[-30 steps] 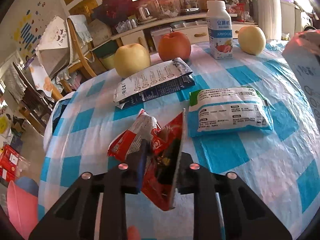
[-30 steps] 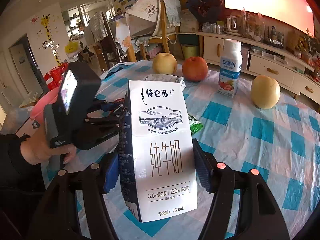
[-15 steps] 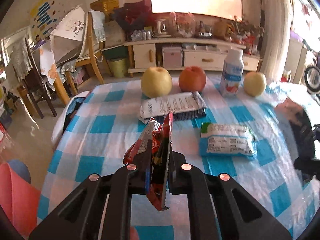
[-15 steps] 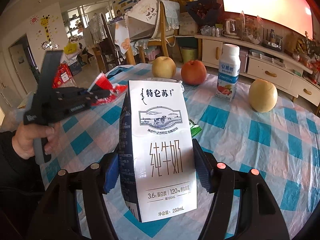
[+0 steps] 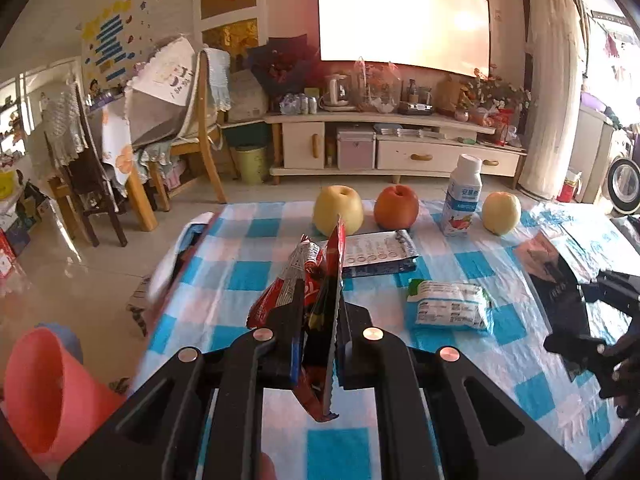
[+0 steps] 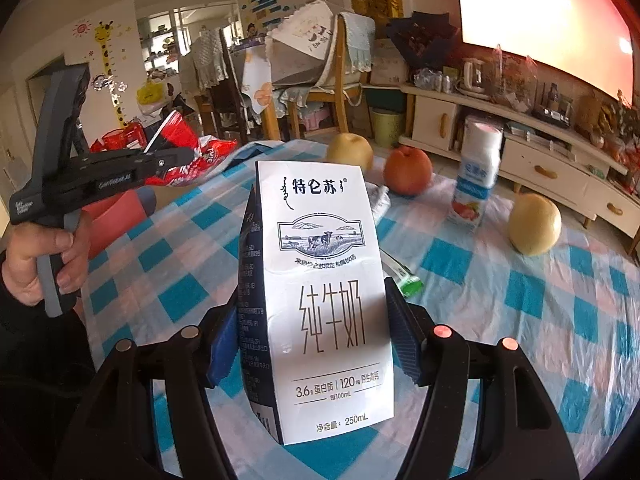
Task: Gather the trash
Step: 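Lift the red wrapper and milk carton and carry both toward the pink bucket, then open both grippers to drop the wrapper and carton into the bucket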
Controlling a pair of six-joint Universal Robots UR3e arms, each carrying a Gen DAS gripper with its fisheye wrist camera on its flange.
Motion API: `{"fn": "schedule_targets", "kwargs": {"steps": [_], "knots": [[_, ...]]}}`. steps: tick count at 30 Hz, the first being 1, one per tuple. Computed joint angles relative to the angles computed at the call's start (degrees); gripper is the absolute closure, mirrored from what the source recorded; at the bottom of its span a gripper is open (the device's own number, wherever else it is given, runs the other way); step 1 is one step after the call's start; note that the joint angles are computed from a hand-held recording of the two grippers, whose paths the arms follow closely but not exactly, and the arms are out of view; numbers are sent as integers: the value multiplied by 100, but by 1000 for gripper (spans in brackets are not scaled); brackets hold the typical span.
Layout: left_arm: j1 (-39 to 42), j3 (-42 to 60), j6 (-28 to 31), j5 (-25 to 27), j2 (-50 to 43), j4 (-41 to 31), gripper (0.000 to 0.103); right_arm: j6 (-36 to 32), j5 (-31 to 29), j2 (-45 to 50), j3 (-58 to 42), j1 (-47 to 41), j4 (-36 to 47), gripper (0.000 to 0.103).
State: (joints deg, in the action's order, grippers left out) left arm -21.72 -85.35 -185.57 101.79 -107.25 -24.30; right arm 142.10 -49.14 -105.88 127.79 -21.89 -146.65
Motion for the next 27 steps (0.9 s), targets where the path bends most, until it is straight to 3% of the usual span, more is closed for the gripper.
{"fn": "schedule_targets", "kwargs": {"steps": [7,13,19,27], "knots": [[497,-1007,-3,-111,1181,-5,90,767,-500,327,-541,1225,-485,37],[1476,-1939,231,-516,2508,-155,90,1479,-1247,1337,-1758,2830,-833,37],[3448,-2928,889,-1658,4078,-687,90,1939,-1785,2705,-3556,4193,-679,37],[6976,-3718,2524,-3733,5517,-1940,90,2278,-2348,5654,-7950,5823,677,37]]}}
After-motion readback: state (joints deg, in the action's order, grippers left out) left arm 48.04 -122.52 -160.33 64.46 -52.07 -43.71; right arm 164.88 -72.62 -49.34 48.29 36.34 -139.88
